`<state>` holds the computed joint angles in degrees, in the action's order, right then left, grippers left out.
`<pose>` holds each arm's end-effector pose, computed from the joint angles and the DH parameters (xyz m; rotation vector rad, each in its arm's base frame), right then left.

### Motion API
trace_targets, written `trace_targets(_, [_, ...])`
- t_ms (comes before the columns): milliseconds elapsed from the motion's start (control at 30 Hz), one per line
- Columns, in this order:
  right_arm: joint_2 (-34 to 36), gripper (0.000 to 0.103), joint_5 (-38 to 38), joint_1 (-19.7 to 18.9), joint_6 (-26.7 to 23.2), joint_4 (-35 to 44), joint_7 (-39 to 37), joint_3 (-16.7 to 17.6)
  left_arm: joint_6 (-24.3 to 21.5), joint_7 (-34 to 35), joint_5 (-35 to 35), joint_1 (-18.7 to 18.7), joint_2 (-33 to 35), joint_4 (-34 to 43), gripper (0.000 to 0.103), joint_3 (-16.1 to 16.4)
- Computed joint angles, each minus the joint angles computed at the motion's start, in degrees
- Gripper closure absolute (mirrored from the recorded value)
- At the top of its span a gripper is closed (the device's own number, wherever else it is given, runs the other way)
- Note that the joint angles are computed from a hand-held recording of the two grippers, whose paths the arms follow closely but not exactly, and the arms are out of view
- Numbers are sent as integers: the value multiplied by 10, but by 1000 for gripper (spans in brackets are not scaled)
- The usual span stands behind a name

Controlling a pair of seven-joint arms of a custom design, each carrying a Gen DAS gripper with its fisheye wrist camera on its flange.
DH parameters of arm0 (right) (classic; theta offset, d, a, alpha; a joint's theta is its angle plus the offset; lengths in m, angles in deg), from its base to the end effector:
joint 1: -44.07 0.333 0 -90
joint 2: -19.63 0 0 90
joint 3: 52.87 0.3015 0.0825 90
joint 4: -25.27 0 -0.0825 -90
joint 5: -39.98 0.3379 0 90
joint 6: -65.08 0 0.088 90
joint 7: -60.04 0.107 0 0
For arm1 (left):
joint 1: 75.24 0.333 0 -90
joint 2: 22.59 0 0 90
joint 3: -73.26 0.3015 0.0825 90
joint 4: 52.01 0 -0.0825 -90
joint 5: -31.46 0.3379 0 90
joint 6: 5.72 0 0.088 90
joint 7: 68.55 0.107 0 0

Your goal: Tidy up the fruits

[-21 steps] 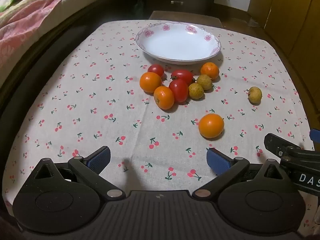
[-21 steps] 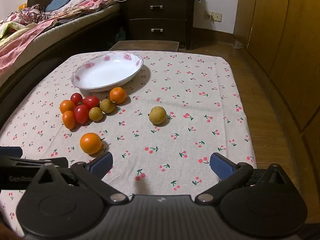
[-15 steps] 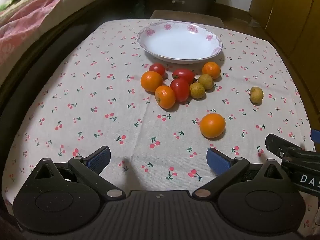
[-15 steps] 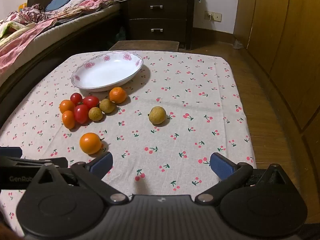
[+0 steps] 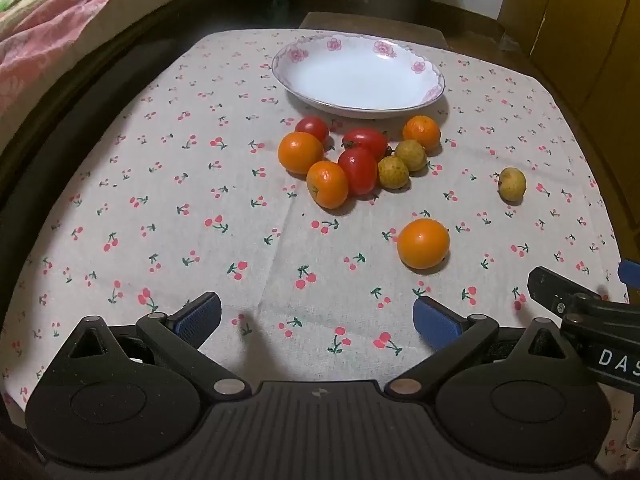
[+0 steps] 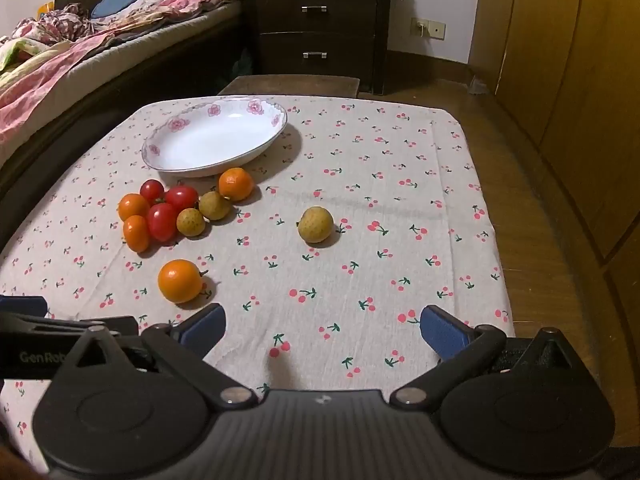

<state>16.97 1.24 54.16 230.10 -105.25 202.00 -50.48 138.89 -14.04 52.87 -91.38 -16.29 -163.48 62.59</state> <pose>0.4929 0.1461 0.4536 -1.7181 1.8780 -0.6693 0.5166 -0.2609 0.4840 -1.8301 2.0160 -0.5427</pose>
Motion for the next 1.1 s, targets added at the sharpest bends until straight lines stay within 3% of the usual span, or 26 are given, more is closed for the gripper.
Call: trace_targets(1100, [6,5,23,4,-6,3,-15,-1,-8,11,-19,0,4,3,1,0])
